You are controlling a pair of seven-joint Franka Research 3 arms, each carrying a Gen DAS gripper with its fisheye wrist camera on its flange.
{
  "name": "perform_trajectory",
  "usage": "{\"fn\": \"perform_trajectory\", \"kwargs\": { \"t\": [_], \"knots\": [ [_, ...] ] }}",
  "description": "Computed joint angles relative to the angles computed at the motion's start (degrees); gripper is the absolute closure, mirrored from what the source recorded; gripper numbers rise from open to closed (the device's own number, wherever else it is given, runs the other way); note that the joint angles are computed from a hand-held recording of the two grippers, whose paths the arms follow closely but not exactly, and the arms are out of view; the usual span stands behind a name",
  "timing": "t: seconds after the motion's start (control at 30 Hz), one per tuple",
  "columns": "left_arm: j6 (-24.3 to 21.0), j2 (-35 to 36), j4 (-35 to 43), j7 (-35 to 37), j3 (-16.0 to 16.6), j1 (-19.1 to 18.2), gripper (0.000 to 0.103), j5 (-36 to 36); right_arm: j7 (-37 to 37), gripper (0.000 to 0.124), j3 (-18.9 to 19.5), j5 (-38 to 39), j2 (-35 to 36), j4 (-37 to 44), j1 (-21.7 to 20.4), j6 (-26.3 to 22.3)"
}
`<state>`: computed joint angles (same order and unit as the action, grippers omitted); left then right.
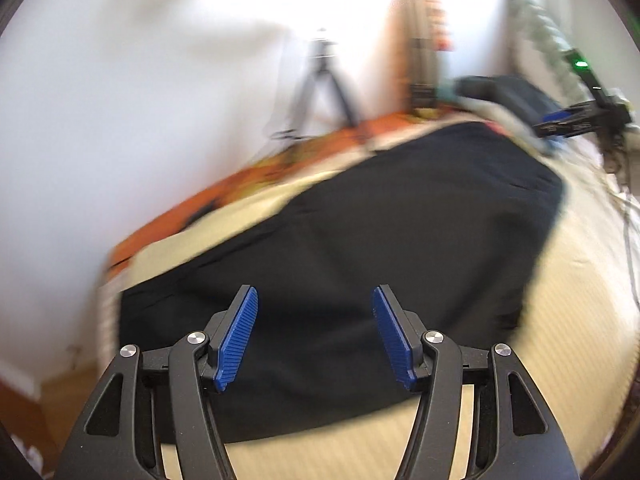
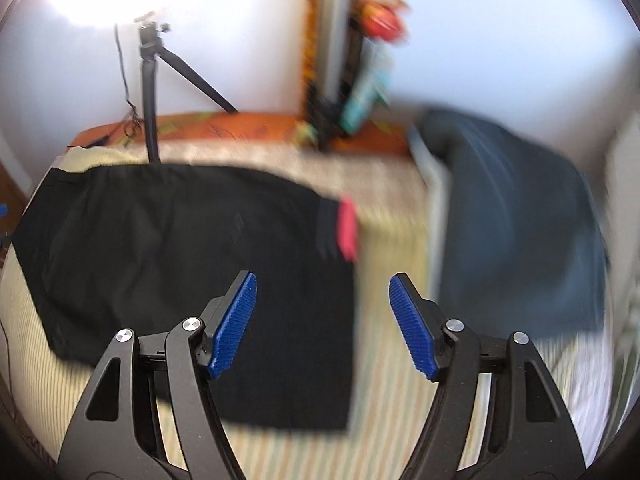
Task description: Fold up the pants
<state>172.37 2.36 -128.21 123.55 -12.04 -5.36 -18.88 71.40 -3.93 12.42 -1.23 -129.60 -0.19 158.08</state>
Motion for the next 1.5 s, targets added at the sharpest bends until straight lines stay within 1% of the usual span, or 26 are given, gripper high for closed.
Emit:
{"fn": "perform_trajectory", "kwargs": {
  "t": [0.03,0.1,0.17,0.27,0.33,0.43,0.5,0.53,0.6,0.63,0.7,0.73,0.8,0.83,0.87,0.93,0.97,1.03,1.1,1.17,1.2,1.23,1.27,1.3,1.4,1.5],
  "knots": [
    [-0.4,0.2,0.2,2.2,-0.9,-0.2,0.043,-2.2,1.4,0.053,-0.5,0.2,-1.6,-2.0,-0.5,-0.5],
    [-1.0,0.2,0.0,9.0,-3.0,-1.1,0.043,-8.2,2.1,0.053,-1.3,4.0,-3.4,-4.3,-1.2,-2.6],
    [-1.9,-0.1,-0.4,9.9,-3.3,-2.5,0.043,-8.0,2.3,0.053,-2.2,8.2,-4.4,-5.6,-1.7,-6.3],
    [-4.0,-0.4,-1.1,14.0,-3.8,-4.3,0.043,-10.0,2.2,0.053,-2.5,12.7,-5.3,-7.8,-1.9,-7.0],
    [-5.1,-0.1,-1.6,12.2,-3.4,-5.6,0.043,-6.7,-0.3,0.053,-3.2,18.9,-5.2,-8.2,-1.5,-8.2],
    [-4.7,1.4,-1.9,4.2,-2.5,-7.1,0.043,3.7,-1.6,0.053,-3.0,24.9,-4.4,-8.5,-1.1,-9.0],
    [-4.6,2.5,-1.5,0.9,-2.4,-7.2,0.043,7.9,-3.4,0.053,-3.4,31.2,-3.9,-8.6,-1.0,-9.8],
    [-4.4,3.1,-1.2,-2.5,-1.8,-7.6,0.043,11.9,-3.6,0.051,-3.3,33.7,-3.6,-8.6,-1.0,-9.7],
    [-3.4,4.6,-0.6,-10.3,0.0,-8.5,0.043,21.1,-2.3,0.049,-2.4,35.3,-3.2,-8.7,-0.8,-7.4],
    [-3.1,4.9,-0.4,-11.1,-0.3,-8.0,0.043,22.2,-1.9,0.049,-2.2,35.6,-3.2,-8.7,-0.8,-6.8],
    [-1.4,5.7,-0.4,-10.4,-2.1,-6.1,0.041,21.1,-0.2,0.049,-1.8,36.6,-3.1,-9.0,-0.5,-4.9],
    [-1.1,6.0,-0.2,-10.1,-3.0,-5.3,0.045,20.5,0.3,0.049,-1.6,37.0,-2.6,-8.8,-0.3,-3.9],
    [0.0,6.2,-0.5,-7.1,-5.6,-3.0,0.063,17.4,1.2,0.049,-1.2,37.8,-2.1,-8.6,0.0,-2.2],
    [0.0,6.3,-0.4,-5.2,-7.0,-1.9,0.078,15.5,0.9,0.05,-1.2,39.4,-1.9,-8.6,0.2,-1.4],
    [-0.1,6.4,-0.3,-3.2,-8.4,-1.0,0.084,13.5,0.0,0.05,-1.3,41.7,-1.8,-8.5,0.3,-1.2],
    [0.2,6.1,-0.7,0.3,-10.2,0.4,0.089,10.0,0.2,0.05,-1.6,43.9,-2.7,-9.4,0.1,-1.2],
    [-0.1,6.1,-0.4,1.1,-10.4,0.5,0.09,9.0,0.5,0.05,-1.7,44.2,-3.4,-10.0,0.0,-1.4],
    [-0.4,6.2,-0.1,4.3,-11.6,1.5,0.09,4.9,-1.7,0.05,-2.2,46.7,-4.8,-11.2,0.1,-2.4],
    [-1.4,6.2,0.8,7.9,-12.9,2.6,0.091,-0.3,-3.2,0.05,-2.1,47.4,-5.0,-11.6,0.4,-1.8],
    [-2.1,6.2,1.6,10.2,-13.0,2.7,0.091,-4.3,-2.7,0.05,-1.8,47.0,-4.3,-11.1,0.8,-0.6],
    [-2.3,6.0,1.7,11.2,-12.8,2.4,0.091,-5.6,-1.8,0.053,-1.5,46.6,-3.8,-10.6,1.0,0.2],
    [-2.1,5.7,1.6,11.8,-12.3,1.9,0.092,-6.2,-1.0,0.064,-1.3,46.3,-3.1,-9.8,1.1,0.5],
    [-1.9,5.4,1.3,12.1,-11.7,1.2,0.092,-6.2,0.1,0.072,-1.3,45.3,-2.3,-9.1,1.0,0.4],
    [-2.0,5.3,1.2,12.6,-11.3,0.7,0.092,-6.3,1.6,0.085,-1.1,44.0,-1.9,-8.9,0.9,0.9],
    [-2.5,4.5,0.7,15.1,-10.6,-0.1,0.094,-8.2,0.7,0.113,-0.5,43.1,-1.9,-8.7,1.3,3.2],
    [-2.5,4.1,0.7,18.0,-10.2,-0.8,0.094,-11.6,-4.1,0.116,-0.7,46.3,-3.6,-8.9,2.1,4.6]
  ]
}}
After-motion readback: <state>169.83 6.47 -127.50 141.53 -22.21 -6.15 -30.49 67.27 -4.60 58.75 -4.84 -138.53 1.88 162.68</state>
